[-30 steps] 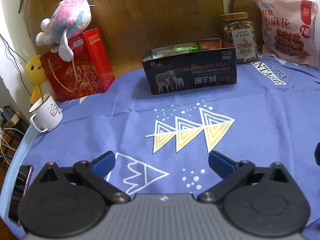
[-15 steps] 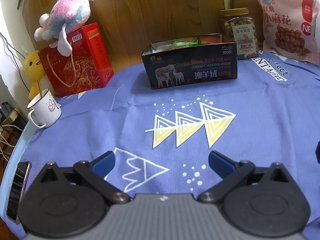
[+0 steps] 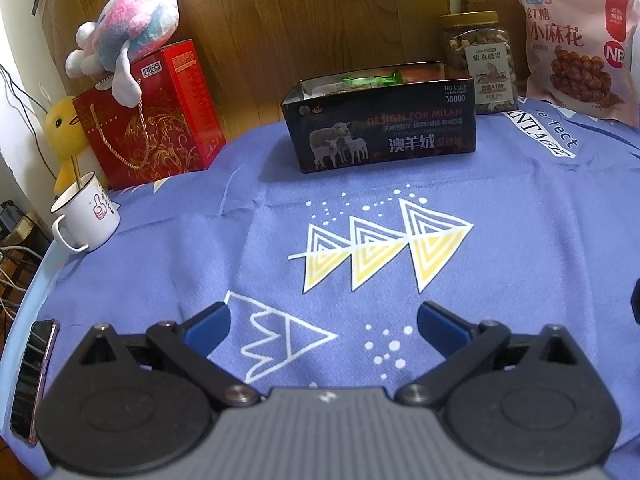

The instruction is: Organize snacks

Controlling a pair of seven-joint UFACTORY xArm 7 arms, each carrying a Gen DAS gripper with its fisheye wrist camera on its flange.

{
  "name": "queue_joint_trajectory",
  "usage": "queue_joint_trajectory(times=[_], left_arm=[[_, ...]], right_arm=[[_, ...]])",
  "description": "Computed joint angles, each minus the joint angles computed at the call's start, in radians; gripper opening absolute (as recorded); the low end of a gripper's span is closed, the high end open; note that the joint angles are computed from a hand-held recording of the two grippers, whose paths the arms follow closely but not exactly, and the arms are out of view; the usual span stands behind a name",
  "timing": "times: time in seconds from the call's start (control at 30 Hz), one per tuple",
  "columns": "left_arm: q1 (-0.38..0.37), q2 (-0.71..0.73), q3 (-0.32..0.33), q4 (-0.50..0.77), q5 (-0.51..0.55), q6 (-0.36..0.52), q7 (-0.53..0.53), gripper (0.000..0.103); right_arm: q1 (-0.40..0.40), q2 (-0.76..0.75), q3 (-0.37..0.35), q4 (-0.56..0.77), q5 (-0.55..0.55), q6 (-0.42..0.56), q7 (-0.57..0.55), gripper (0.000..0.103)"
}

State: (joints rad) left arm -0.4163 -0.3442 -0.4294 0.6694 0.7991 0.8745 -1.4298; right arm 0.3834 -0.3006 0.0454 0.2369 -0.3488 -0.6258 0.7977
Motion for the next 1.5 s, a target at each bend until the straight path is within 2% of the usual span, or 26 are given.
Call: queue_joint_trajectory(times=[1.07, 1.5], left_arm=[[0.004, 0.001, 0.003, 0.0, -0.001, -0.007, 0.007, 0.103], [0.0, 0.001, 0.003, 0.003, 0.002, -0.003, 0.005, 0.103]], right_arm=[[0.0, 0.014, 0.023, 0.008, 0.034, -0.001, -0.016, 0.103], [-0.002, 0.017, 0.011, 0.01, 0.011, -0.005, -0.006, 0.103]])
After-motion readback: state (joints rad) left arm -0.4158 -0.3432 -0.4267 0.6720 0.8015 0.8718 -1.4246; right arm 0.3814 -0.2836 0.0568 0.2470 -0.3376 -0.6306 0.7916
